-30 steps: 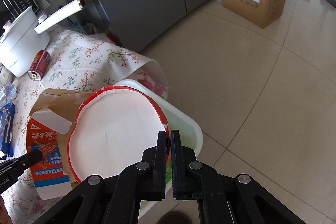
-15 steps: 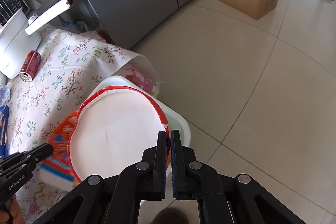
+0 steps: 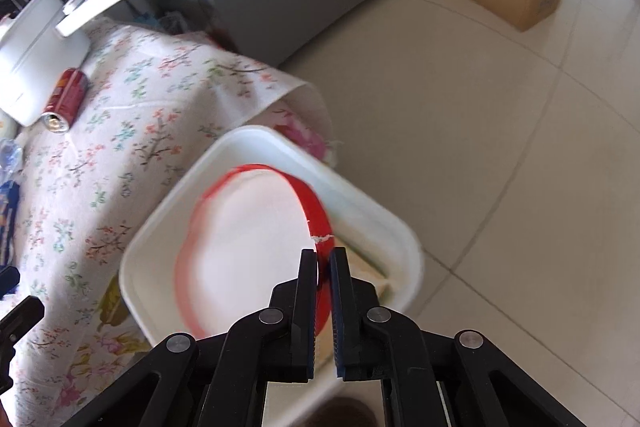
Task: Collect trash
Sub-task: 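Move both grippers back to the blue biscuit box on the table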
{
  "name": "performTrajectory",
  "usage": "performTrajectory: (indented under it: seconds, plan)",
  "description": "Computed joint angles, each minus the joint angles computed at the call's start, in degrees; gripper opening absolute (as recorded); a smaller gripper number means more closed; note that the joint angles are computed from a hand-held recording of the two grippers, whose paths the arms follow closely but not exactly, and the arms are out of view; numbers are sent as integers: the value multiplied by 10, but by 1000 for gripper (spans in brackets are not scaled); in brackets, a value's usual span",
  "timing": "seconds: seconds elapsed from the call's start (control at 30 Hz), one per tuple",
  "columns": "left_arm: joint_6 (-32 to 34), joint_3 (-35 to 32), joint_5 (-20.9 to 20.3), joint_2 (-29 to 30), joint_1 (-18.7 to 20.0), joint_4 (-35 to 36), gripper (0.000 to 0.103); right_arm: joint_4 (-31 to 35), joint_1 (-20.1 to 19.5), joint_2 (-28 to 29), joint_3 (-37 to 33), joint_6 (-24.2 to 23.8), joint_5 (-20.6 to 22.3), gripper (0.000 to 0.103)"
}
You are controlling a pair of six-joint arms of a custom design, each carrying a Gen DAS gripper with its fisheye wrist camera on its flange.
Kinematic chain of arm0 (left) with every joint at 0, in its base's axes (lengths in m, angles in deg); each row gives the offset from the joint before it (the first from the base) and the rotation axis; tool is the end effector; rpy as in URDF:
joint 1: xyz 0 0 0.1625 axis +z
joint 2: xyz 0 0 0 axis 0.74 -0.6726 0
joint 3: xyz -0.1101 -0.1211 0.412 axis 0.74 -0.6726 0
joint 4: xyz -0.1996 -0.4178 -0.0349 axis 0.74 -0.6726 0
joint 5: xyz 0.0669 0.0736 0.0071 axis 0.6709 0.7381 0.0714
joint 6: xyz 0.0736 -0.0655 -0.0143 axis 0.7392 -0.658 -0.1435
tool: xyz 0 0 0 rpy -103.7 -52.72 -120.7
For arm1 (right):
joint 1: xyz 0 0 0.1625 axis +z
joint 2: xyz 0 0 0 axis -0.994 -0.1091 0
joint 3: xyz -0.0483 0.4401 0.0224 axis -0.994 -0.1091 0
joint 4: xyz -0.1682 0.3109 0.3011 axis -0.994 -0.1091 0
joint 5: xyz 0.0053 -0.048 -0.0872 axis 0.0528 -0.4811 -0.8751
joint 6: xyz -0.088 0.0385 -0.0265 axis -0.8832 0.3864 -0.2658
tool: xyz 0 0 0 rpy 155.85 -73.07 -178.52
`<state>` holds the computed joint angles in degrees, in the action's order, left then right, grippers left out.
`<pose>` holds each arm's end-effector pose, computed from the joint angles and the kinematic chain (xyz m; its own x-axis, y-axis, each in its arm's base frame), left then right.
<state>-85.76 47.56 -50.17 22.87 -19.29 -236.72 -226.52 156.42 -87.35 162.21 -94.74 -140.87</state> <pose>-0.3419 -0.4211 -0.0448 -0.7425 0.0506 -0.6679 0.4043 0.8288 -0.3868 -0.0532 -0.5171 0.3423 -0.8407 -0.1268 0.5264 -0.3134 0.9068 -0.2821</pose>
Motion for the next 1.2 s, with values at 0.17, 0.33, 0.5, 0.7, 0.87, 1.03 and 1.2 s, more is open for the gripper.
performTrajectory:
  seconds: [0.17,0.33,0.5,0.7,0.87,1.03,1.2]
  plan:
    - [-51,33,15,-52,-11,42,83,15,19,27,-5,34,-49,43]
    - [-114,66,36,-109,-22,118,84,16,41,30,0,40,-54,50]
    - [-187,103,47,-174,-29,190,84,11,67,31,7,49,-45,65]
    - [-305,147,53,-271,-34,303,84,-21,108,51,20,42,-46,70]
    - [-382,179,41,-351,-21,370,84,-43,141,78,27,32,-47,74]
    - [-414,211,35,-412,-7,384,84,-42,170,114,24,42,-50,75]
    - [-394,247,28,-453,17,305,84,-44,196,147,21,45,-55,75]
